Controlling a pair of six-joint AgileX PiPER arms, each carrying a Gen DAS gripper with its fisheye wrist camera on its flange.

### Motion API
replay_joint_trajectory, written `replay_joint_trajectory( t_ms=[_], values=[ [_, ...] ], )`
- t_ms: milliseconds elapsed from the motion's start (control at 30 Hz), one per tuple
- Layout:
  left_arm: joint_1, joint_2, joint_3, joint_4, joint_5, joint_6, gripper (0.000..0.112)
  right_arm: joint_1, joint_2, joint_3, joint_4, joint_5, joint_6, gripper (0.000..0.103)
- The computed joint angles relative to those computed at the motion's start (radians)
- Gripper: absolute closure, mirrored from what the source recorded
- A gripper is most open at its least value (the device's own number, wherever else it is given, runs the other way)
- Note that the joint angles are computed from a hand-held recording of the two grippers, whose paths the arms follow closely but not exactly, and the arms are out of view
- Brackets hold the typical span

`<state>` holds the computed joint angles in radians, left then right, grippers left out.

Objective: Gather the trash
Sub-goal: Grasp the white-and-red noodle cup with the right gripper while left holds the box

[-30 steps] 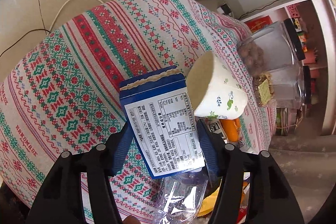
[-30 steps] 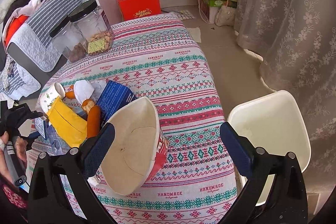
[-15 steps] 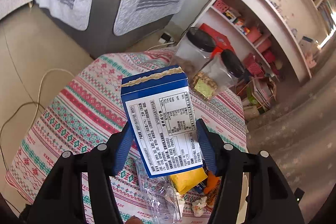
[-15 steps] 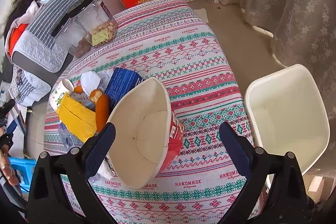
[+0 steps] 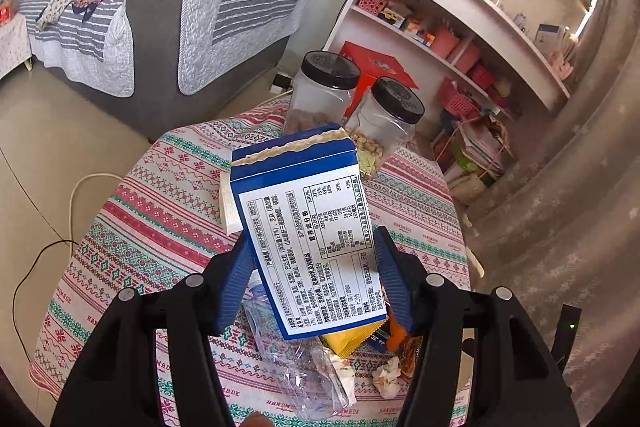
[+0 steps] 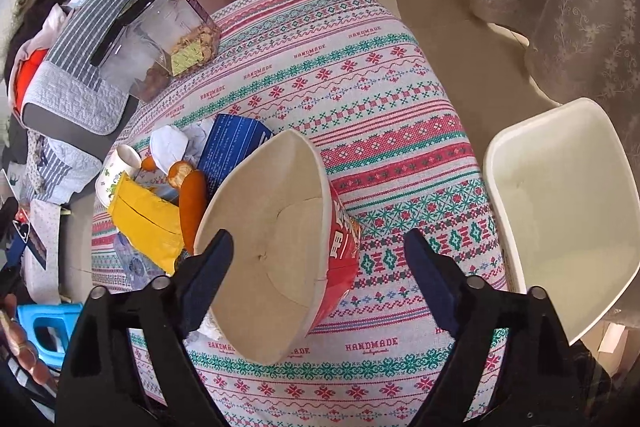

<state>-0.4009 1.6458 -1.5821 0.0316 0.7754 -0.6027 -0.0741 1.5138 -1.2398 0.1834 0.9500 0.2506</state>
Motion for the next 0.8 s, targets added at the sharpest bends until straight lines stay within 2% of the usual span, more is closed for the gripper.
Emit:
replay_joint_trajectory(
  t_ms=[100,433,667,800],
  values=[
    [-0.005,0.0,0.0,0.001,-0.001,-0.001,0.054,0.083,-0.019,0.005,-0.114,-0.031,0.076,0.01],
    [0.034,-0.011,0.029,-0.045,0.004,0.045,0.053,0.226,0.001,0.024,-0.256,-0.028,0.197,0.007],
    [0.048,-0.022,0.043,-0.06,0.002,0.057,0.053,0.268,0.005,0.002,-0.315,0.005,0.235,0.007],
    [0.053,-0.015,0.042,-0.077,0.004,0.066,0.053,0.234,0.068,-0.014,-0.253,0.037,0.204,0.007]
  ],
)
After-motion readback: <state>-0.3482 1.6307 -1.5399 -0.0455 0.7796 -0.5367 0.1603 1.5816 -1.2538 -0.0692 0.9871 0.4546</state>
